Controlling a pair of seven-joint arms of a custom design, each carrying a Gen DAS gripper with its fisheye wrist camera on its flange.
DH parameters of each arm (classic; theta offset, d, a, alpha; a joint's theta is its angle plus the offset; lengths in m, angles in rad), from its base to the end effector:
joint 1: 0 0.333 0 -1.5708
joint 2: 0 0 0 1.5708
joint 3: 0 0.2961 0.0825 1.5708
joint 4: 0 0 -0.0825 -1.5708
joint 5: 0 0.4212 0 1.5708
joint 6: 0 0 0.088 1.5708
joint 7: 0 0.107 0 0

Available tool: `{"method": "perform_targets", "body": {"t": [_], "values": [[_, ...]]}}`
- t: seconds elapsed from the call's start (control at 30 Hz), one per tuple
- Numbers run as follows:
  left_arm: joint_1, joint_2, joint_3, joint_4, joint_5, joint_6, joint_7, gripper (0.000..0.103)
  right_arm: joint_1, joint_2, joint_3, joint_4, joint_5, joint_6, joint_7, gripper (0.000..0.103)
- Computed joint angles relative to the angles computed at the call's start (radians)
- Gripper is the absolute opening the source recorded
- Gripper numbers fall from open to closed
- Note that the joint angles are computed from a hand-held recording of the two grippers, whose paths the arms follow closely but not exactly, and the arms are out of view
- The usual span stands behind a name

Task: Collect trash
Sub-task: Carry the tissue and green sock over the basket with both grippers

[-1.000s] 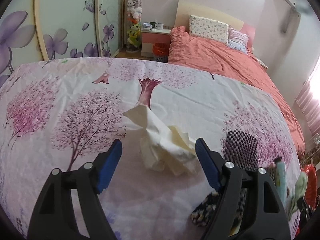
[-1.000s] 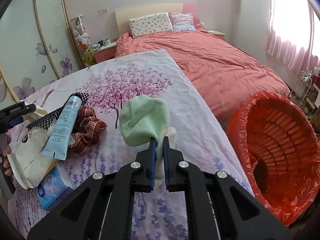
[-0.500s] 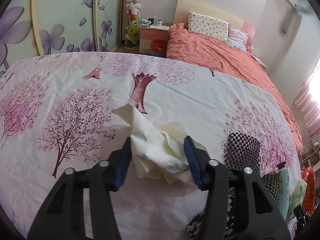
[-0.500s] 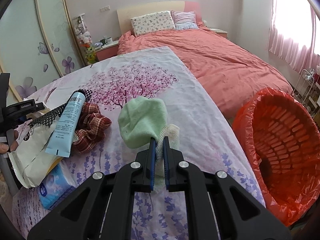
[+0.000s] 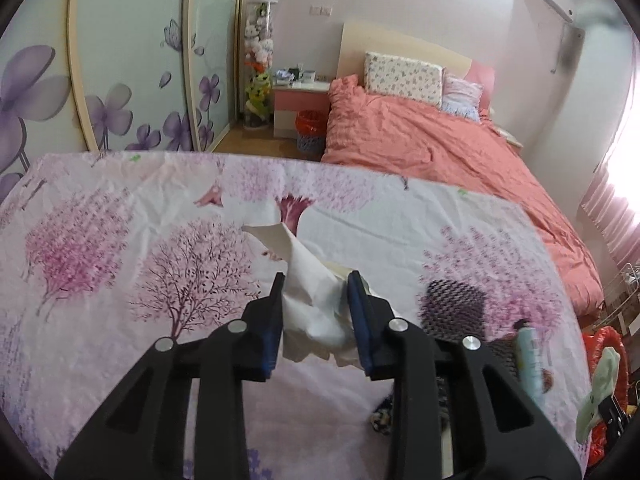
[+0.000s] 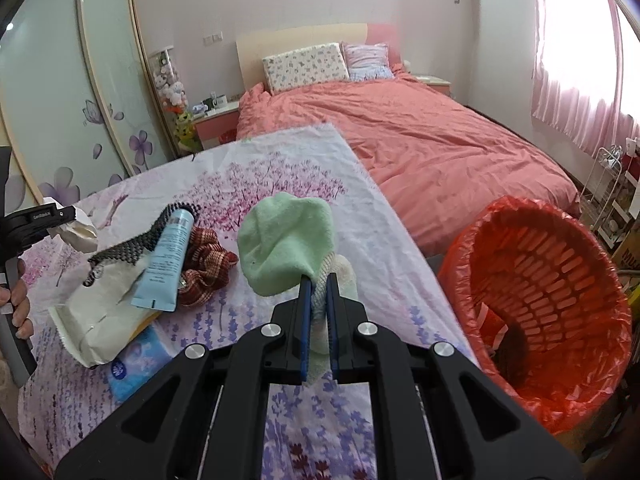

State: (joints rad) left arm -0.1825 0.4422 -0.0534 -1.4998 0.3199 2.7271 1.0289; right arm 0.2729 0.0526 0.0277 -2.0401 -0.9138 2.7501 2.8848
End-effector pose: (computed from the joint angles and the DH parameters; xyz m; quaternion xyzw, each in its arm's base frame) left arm 0.7387 -0.1823 0.4748 -0.6757 0.6234 -0.3087 0.2437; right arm 0.5936 0.2174 0.4414 -0.5523 0.7256 -0.2839 0.2962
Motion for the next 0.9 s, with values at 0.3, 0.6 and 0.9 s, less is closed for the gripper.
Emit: {"method": "perform_targets", "body": {"t": [0.3,0.6,0.9], "values": [[-0.020,-0.136,-0.037,-0.115,0.020,0.071,0.044,0.031,-0.037,-0.106,0.024,-0.073,-0.113,-0.004,0.112,0.008],[-0.047,-0.226,-0.113,-0.201,-0.021,0.151,0.167,0.031,-0.118,-0.231,0.074,-0.171,-0.215,-0.004,0.238,0.008],[-0.075,-0.246,-0.207,-0.235,-0.200,0.192,0.385,0.031,-0.197,-0.340,0.111,-0.266,-0.268,-0.008,0.333,0.008]]}}
